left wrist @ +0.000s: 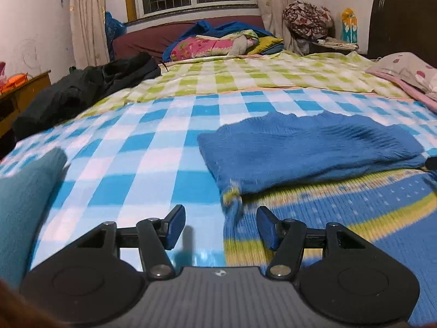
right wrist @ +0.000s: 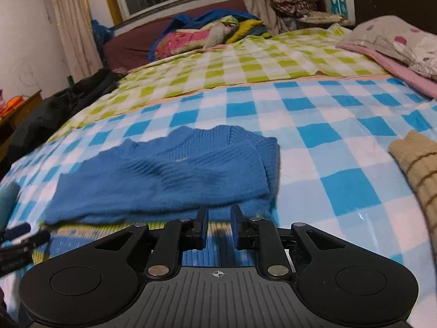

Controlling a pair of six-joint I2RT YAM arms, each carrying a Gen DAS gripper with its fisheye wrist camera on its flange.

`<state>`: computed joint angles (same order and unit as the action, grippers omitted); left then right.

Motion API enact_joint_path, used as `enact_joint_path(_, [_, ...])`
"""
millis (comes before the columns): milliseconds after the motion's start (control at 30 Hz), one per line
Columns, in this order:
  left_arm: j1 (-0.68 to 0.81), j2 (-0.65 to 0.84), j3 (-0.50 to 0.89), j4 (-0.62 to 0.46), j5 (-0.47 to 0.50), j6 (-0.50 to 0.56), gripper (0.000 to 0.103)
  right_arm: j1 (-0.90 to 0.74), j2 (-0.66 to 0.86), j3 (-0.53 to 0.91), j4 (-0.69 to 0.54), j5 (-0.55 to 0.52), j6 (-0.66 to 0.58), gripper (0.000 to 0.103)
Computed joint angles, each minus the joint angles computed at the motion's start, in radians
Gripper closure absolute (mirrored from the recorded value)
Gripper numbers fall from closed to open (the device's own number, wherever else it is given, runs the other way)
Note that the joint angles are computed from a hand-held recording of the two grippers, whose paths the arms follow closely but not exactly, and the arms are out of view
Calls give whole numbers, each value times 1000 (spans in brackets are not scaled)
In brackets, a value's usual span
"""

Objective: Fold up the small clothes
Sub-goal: 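Move both grippers to the ribbed hem of the blue sweater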

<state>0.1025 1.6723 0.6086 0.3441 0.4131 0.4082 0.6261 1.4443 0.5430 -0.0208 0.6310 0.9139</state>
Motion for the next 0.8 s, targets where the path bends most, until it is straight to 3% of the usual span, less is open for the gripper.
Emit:
enact_joint_path(100, [53, -63, -55, -46, 53, 48, 40, 74, -75, -44, -79, 11, 92, 82])
enact_joint_path(333, [198, -226, -182, -191, 177, 173, 40, 344, -160, -88, -347, 84, 434, 75])
enact_joint_path(600, [391, -323, -236, -406, 287, 364, 40, 682, -89, -50, -649, 138, 943, 69])
enact_joint_path(800, [511, -371, -277, -506, 341, 528, 40, 854, 22, 27, -803, 130, 1166, 67])
